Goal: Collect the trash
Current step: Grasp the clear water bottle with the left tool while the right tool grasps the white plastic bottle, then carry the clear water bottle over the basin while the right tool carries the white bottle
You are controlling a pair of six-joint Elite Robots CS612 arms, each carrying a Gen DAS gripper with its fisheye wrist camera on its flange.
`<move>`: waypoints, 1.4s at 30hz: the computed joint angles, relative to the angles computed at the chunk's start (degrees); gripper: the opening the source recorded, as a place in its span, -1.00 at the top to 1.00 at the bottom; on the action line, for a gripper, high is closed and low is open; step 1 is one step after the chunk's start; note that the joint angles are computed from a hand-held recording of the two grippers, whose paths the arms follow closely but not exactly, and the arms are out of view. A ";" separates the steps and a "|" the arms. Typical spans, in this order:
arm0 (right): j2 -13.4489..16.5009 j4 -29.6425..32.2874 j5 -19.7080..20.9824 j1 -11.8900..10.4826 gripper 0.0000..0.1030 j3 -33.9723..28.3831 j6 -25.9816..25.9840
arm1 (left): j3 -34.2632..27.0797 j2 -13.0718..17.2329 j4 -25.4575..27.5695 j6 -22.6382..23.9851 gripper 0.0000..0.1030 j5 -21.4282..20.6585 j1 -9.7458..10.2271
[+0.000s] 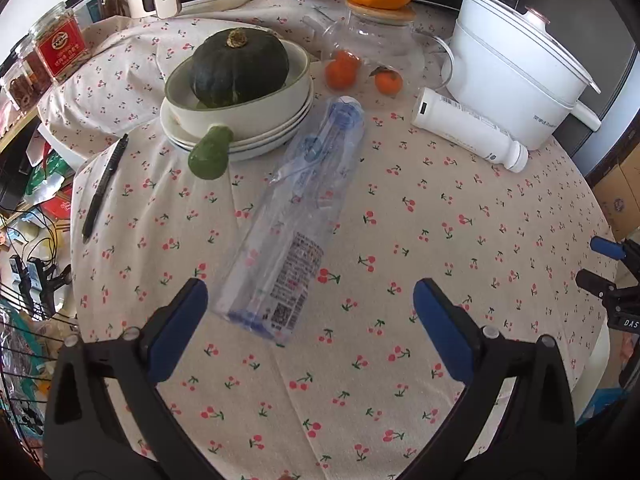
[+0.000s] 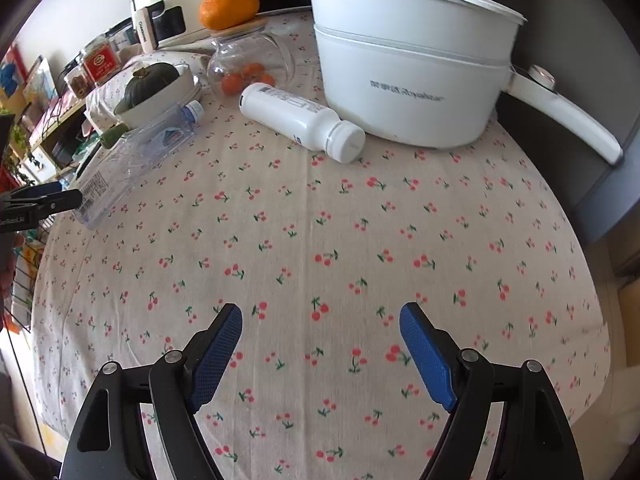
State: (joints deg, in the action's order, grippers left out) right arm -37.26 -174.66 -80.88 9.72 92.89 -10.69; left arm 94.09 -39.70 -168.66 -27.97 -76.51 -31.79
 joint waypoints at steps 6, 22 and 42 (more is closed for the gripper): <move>4.49 4.76 -0.52 2.58 -0.61 -10.89 -12.02 | -3.46 2.42 0.76 4.20 -0.76 -3.86 1.83; 18.32 13.96 -17.20 7.59 -0.10 -35.82 -27.46 | -6.72 5.24 4.64 9.76 -0.24 -13.80 3.98; 6.81 1.46 -14.86 6.48 0.01 -14.50 -21.69 | 4.80 0.34 -10.84 -0.76 -0.19 -10.29 -0.68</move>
